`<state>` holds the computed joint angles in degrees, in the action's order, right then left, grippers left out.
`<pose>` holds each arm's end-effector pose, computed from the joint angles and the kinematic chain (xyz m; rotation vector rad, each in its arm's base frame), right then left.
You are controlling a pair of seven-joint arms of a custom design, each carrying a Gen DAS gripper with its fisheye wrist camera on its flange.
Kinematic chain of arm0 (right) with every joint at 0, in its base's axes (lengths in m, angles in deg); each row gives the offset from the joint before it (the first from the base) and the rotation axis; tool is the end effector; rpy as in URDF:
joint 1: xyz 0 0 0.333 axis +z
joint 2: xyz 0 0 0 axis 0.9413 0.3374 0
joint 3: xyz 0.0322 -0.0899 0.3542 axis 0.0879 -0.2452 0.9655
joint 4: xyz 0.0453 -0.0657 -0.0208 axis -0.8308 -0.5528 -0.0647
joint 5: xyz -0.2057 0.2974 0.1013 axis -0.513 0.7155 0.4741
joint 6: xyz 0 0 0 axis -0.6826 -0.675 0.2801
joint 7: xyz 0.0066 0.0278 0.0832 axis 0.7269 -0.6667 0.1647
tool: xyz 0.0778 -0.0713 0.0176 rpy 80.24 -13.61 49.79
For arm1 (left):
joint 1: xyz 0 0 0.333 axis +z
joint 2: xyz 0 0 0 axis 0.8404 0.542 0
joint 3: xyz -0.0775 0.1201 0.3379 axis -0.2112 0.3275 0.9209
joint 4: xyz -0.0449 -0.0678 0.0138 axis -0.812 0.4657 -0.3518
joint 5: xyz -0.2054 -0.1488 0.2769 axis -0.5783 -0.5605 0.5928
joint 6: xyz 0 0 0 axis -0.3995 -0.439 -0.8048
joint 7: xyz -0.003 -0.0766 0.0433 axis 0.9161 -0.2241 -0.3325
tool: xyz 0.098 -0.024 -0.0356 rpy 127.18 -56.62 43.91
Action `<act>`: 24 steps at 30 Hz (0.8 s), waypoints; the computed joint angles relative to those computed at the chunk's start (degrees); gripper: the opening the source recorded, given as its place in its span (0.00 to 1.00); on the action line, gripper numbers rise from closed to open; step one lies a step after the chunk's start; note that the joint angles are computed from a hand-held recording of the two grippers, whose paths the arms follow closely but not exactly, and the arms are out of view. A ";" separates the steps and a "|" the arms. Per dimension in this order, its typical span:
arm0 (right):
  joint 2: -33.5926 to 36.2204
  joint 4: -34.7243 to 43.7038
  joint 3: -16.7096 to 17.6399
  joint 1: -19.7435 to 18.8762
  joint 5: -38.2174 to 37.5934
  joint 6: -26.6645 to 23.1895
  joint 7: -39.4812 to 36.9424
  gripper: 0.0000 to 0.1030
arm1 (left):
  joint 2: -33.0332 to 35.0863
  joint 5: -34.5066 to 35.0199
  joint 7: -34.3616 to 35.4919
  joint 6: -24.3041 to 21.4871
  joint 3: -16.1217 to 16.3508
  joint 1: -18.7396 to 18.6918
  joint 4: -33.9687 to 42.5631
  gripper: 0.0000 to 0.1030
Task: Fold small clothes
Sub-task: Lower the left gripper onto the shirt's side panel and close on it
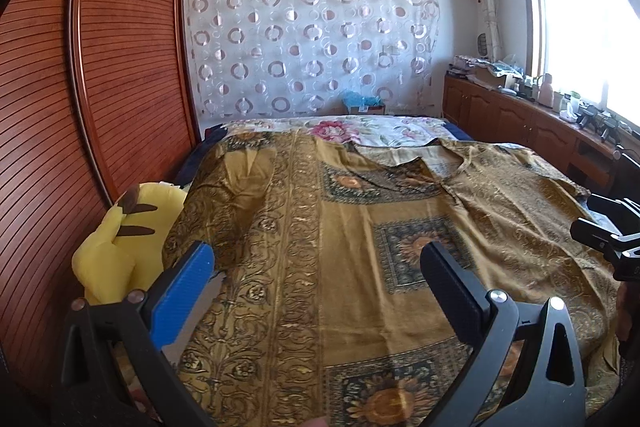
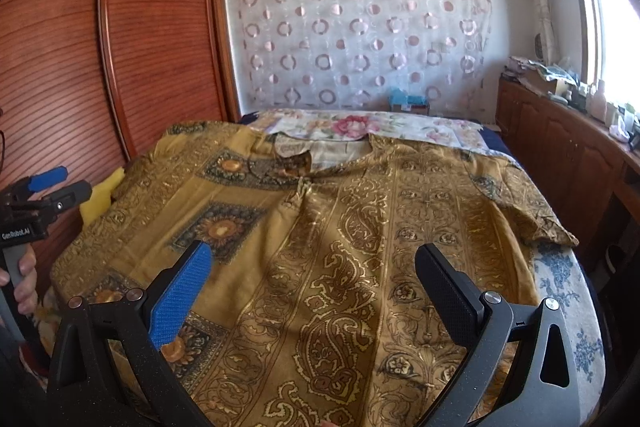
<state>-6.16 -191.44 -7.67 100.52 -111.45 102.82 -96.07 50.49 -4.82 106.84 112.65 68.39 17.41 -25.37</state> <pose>0.4809 0.3630 0.4687 -1.4263 1.6876 -0.9642 0.5595 -0.4833 0.5206 -1.3003 1.9069 -1.1028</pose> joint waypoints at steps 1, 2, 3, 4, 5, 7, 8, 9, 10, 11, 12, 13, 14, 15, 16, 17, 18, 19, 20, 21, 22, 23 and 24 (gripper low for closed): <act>0.62 0.54 -0.07 -0.15 0.64 0.21 -0.82 1.00 | 0.22 -0.63 0.69 -0.04 -0.27 0.55 0.06 1.00; 1.12 0.94 -0.23 -0.29 0.90 0.65 -1.24 1.00 | 0.52 -1.59 1.62 -0.10 -0.56 1.21 0.14 1.00; 1.60 1.37 -0.46 -0.49 1.14 1.34 -1.82 1.00 | 0.74 -2.58 2.67 0.02 -0.79 1.79 0.19 1.00; 2.07 1.82 -0.67 -0.61 1.27 1.92 -2.32 1.00 | 0.92 -3.76 3.94 -0.03 -1.01 2.31 0.21 1.00; 2.55 2.31 -0.92 -0.76 1.27 2.69 -2.91 1.00 | 0.97 -4.50 4.68 -0.08 -0.84 2.39 0.11 1.00; 3.59 3.55 -1.40 -0.99 1.63 4.11 -4.78 1.00 | 1.40 -7.23 7.70 -0.45 -1.15 3.40 0.31 1.00; 4.04 4.12 -1.64 -1.01 1.83 4.57 -5.53 1.00 | 1.78 -8.90 9.28 -0.71 -1.27 4.12 0.58 1.00; 4.59 4.80 -1.89 -1.07 2.05 5.24 -6.31 1.00 | 1.98 -10.21 10.43 -0.74 -1.15 4.42 0.73 1.00; 5.21 5.54 -2.16 -1.18 2.34 6.09 -7.19 1.00 | 2.16 -11.46 11.54 -0.57 -1.05 4.68 0.78 1.00; 5.72 6.12 -2.44 -1.19 2.61 6.77 -7.87 1.00 | 2.55 -13.56 13.46 -0.59 -1.49 5.59 1.17 1.00; 6.51 7.02 -2.71 -1.29 3.22 7.54 -9.00 1.00 | 2.69 -14.97 14.60 -0.51 -1.33 5.80 1.21 1.00; 7.21 7.82 -3.01 -1.42 3.96 8.50 -10.18 1.00 | 3.07 -16.86 16.23 -0.63 -1.54 6.39 1.56 1.00; 7.71 8.45 -3.30 -1.41 4.70 9.28 -11.20 1.00 | 3.54 -18.91 18.13 -0.73 -1.96 7.13 2.03 1.00; 8.48 9.37 -3.63 -1.51 5.54 10.22 -12.48 1.00 | 4.23 -21.04 20.29 -0.79 -2.53 8.04 2.81 1.00; 9.19 10.27 -3.92 -1.60 6.74 11.17 -14.10 1.00 | 4.67 -22.47 21.70 -1.02 -2.52 8.28 3.35 1.00; 9.67 10.87 -4.29 -1.54 7.71 11.87 -15.36 1.00 | 5.41 -24.10 23.32 -1.75 -2.60 8.70 4.43 1.00; 10.28 11.69 -4.61 -1.55 8.95 12.59 -17.01 1.00 | 6.28 -25.89 25.06 -2.45 -2.84 9.26 5.72 1.00; 10.96 12.60 -4.95 -1.66 10.36 13.42 -18.98 1.00 | 6.83 -27.51 26.63 -2.84 -3.07 9.76 6.53 1.00; 11.46 13.32 -5.36 -1.59 11.57 14.00 -20.55 1.00 | 7.57 -29.36 28.27 -3.28 -3.48 10.44 7.58 1.00; 11.99 14.12 -5.76 -1.55 12.82 14.63 -22.21 1.00 | 8.27 -31.43 29.88 -3.17 -4.17 11.41 8.31 0.98; 12.57 14.98 -6.18 -1.48 14.02 15.15 -23.78 1.00 | 9.06 -33.56 31.41 -3.06 -4.98 12.40 9.13 0.97; 13.17 15.85 -6.55 -1.47 15.38 15.75 -25.52 1.00 | 9.33 -35.10 32.75 -3.03 -5.42 12.94 9.34 0.95; 13.69 16.58 -6.95 -1.39 16.60 16.32 -27.05 1.00 | 10.21 -37.25 35.00 -3.53 -6.73 14.11 10.35 0.92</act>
